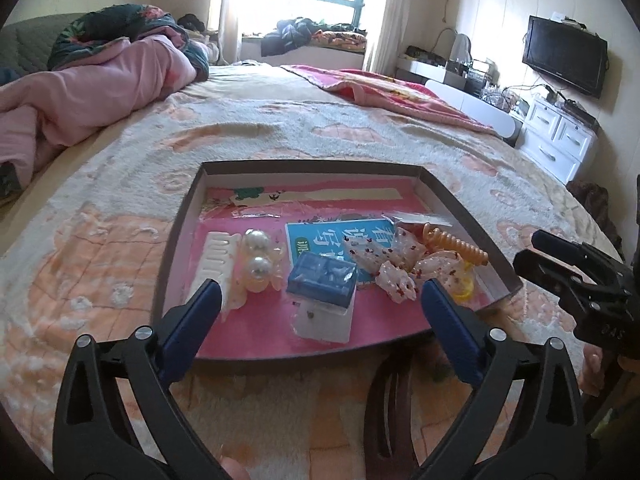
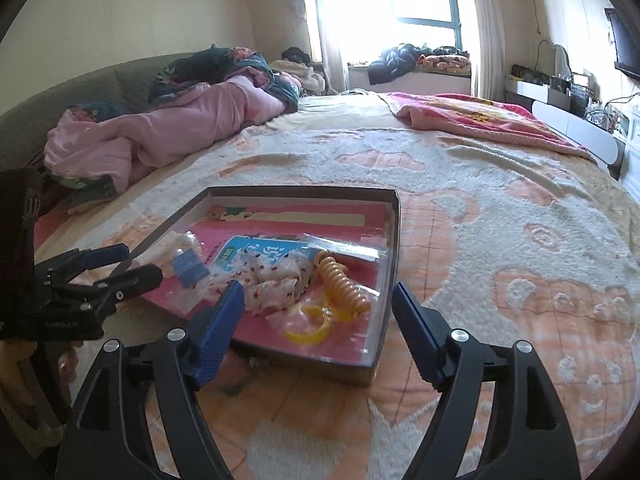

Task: Organize jewelry
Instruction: 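Grasp the brown claw clip with the left tool while the right grasps the pink pom-pom tie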

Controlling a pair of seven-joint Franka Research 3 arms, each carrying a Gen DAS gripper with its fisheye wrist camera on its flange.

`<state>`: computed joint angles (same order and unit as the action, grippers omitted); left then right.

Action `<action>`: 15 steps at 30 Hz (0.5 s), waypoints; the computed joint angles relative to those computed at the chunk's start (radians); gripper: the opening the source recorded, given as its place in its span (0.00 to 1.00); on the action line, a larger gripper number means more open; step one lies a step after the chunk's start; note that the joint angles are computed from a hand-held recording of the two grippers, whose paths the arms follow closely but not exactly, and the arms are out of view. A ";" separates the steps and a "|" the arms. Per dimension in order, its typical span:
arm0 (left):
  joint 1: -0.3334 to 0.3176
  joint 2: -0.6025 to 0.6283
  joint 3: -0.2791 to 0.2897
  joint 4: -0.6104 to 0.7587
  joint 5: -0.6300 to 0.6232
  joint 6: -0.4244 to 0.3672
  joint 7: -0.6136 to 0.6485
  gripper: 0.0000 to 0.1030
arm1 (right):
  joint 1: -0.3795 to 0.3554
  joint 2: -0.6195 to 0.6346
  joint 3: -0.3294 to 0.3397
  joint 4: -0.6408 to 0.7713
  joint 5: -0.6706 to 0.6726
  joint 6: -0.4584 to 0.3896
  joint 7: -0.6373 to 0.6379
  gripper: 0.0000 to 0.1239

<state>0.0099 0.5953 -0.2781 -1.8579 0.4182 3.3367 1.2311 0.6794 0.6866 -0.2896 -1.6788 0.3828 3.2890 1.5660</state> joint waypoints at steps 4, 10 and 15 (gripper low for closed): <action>-0.002 -0.037 0.012 -0.052 0.006 0.025 -0.006 0.89 | -0.002 -0.032 0.020 -0.051 0.005 0.028 -0.021 0.60; 0.018 -0.087 -0.004 -0.134 0.045 0.048 -0.011 0.89 | -0.027 -0.072 0.073 -0.111 0.022 0.050 -0.076 0.60; 0.041 -0.103 -0.032 -0.170 0.085 0.035 -0.006 0.89 | -0.084 -0.095 0.148 -0.140 0.015 0.049 -0.122 0.60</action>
